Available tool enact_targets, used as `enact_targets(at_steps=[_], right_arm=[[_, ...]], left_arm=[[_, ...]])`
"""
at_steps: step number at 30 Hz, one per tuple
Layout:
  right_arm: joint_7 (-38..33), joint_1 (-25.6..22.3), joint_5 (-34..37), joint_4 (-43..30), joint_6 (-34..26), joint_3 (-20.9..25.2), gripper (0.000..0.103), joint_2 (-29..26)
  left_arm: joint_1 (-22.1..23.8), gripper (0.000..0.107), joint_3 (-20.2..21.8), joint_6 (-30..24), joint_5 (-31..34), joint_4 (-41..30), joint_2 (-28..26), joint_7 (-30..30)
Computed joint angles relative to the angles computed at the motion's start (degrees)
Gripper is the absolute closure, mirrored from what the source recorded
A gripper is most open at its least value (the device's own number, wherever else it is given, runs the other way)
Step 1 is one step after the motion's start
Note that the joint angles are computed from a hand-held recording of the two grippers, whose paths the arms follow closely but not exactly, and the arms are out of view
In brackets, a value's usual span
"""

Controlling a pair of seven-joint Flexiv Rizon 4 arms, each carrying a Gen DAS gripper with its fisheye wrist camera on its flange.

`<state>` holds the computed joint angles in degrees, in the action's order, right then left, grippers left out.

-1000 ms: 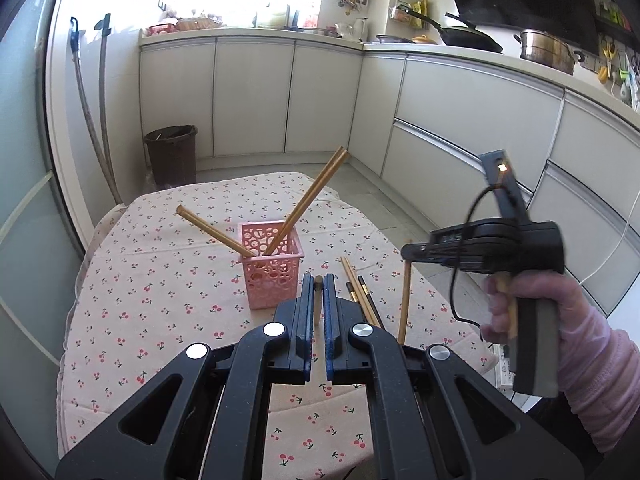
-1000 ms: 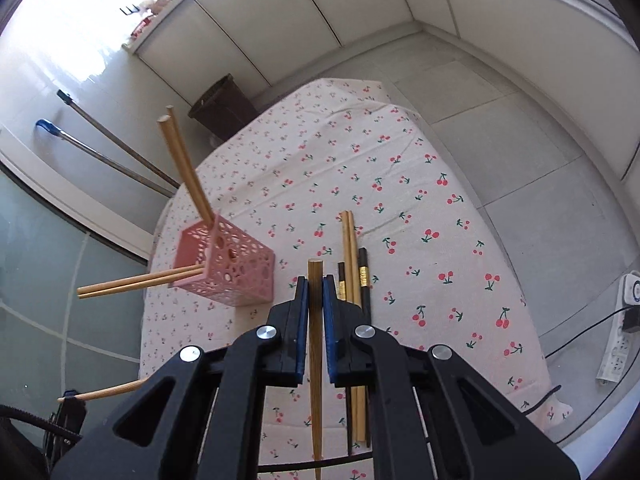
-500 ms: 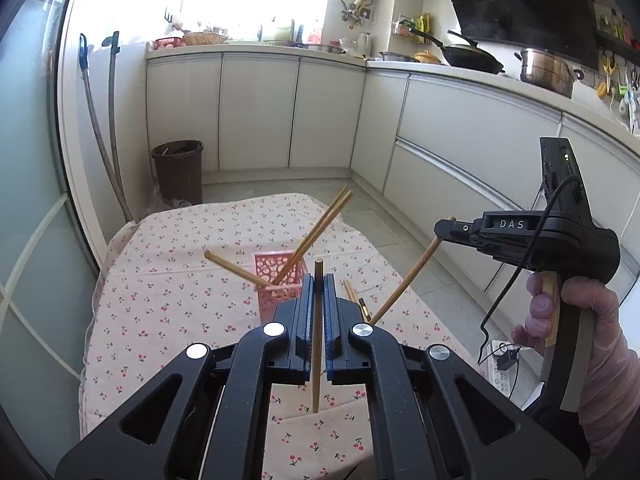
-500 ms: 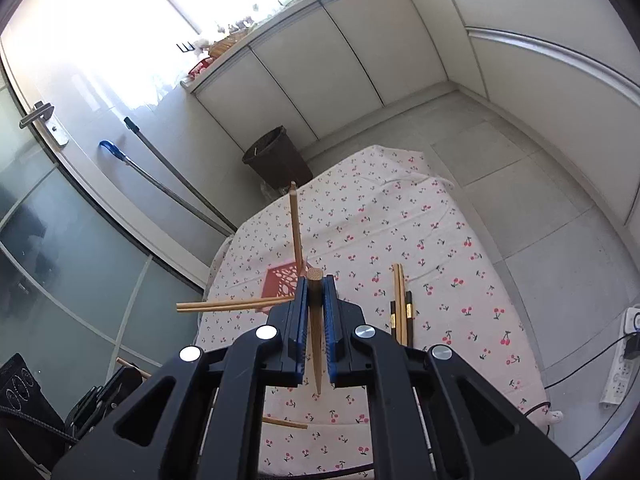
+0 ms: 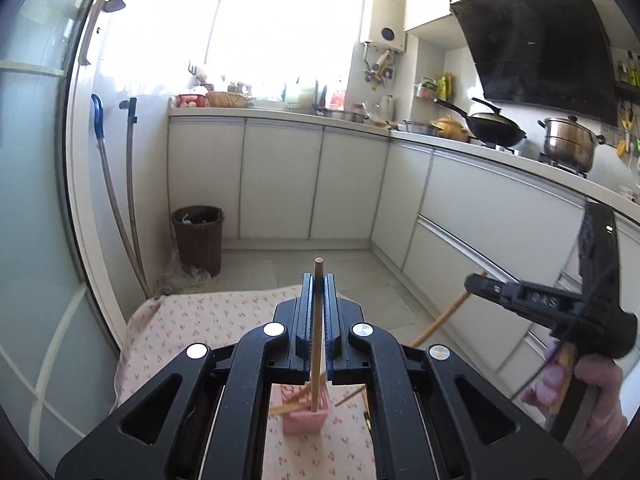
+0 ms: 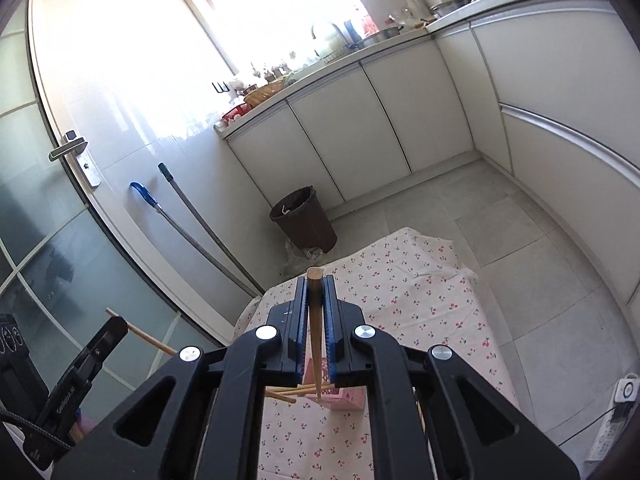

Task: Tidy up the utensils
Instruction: 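Lower the chopstick into the pink holder and open the left gripper, then move the open left gripper back to the remaining chopsticks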

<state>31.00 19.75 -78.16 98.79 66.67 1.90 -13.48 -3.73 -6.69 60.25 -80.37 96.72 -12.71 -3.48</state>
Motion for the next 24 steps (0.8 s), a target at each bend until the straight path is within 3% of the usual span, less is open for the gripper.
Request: enact_targets(at_steps=[2, 6, 9, 13, 18, 24], right_arm=[[-1.31, 0.30, 0.28, -1.21, -0.70, -0.19, 0.095, -0.90], [-2.22, 0.80, 0.67, -3.30, -0.67, -1.14, 0.095, -3.06], [-1.90, 1.03, 1.04, -4.00, 0.10, -1.88, 0.095, -4.27], [-1.91, 1.54, 1.69, -4.01, 0.19, -2.51, 0.095, -4.98], [-2.97, 2.00, 2.53, -4.37, -0.52, -2.80, 0.095, -5.82], [-4.57, 2.98, 4.60, -7.46, -0.14, -4.10, 0.095, -8.87]], left_arm=[[-0.48, 0.103, -0.69, 2.34, 0.41, -2.23, -2.23, -1.09], [0.54, 0.101, -1.40, 1.44, 9.81, -6.78, -7.59, -11.64], [1.73, 0.089, -2.66, 2.53, 12.47, -7.52, -9.26, -15.97], [3.39, 0.083, -5.46, 5.99, 1.75, -4.91, -6.81, -11.00], [1.73, 0.071, -3.68, 6.42, -10.39, -4.20, -3.85, -3.74], [-0.52, 0.069, -1.45, 5.20, -12.59, -3.72, -3.05, -0.79]])
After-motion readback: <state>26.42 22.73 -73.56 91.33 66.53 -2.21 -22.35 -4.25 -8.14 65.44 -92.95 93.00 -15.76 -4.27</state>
